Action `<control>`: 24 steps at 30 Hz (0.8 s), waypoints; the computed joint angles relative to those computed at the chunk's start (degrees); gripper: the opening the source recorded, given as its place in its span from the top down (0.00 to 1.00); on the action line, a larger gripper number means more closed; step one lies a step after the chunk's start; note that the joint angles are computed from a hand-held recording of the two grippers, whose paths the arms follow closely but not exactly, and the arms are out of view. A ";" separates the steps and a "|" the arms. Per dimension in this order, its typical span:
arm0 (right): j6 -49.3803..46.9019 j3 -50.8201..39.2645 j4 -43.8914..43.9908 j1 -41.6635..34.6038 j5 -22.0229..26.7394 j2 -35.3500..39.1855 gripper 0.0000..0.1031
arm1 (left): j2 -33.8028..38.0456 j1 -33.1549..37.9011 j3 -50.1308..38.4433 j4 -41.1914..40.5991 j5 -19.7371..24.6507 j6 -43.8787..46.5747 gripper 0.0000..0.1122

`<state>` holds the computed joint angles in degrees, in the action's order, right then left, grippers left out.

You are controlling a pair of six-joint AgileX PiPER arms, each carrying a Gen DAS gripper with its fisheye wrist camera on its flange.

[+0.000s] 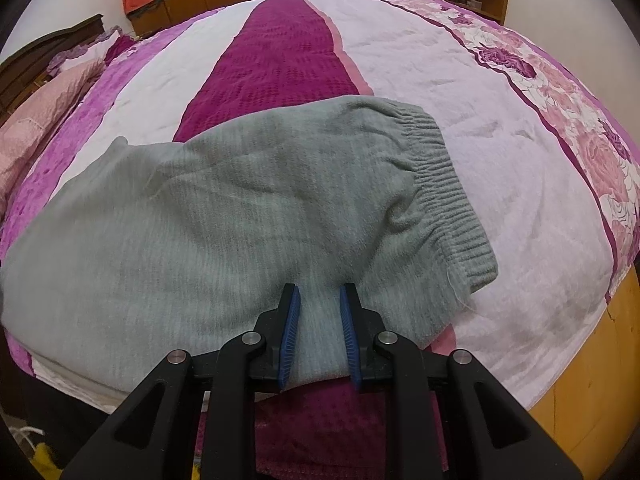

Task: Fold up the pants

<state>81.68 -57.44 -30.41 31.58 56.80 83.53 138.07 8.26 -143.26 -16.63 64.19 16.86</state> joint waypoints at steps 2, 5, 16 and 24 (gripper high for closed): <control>0.62 -0.49 0.44 -0.13 0.62 -0.95 0.86 | -5.07 -0.21 7.93 -2.07 -1.71 3.90 0.84; 3.71 -0.82 -1.83 1.14 1.10 -3.20 0.86 | -11.28 -0.64 18.01 -6.07 -2.75 9.35 0.82; -3.64 4.18 4.17 -8.13 -10.22 -3.35 0.86 | -14.78 -2.73 32.24 -4.86 -8.29 12.92 0.79; 1.51 13.96 7.11 -10.96 -17.03 -17.01 0.83 | -18.16 -1.63 35.79 -4.45 -6.80 11.96 0.79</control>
<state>83.18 -43.48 -23.29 20.62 39.77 66.52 119.91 6.62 -107.48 -21.08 57.39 28.81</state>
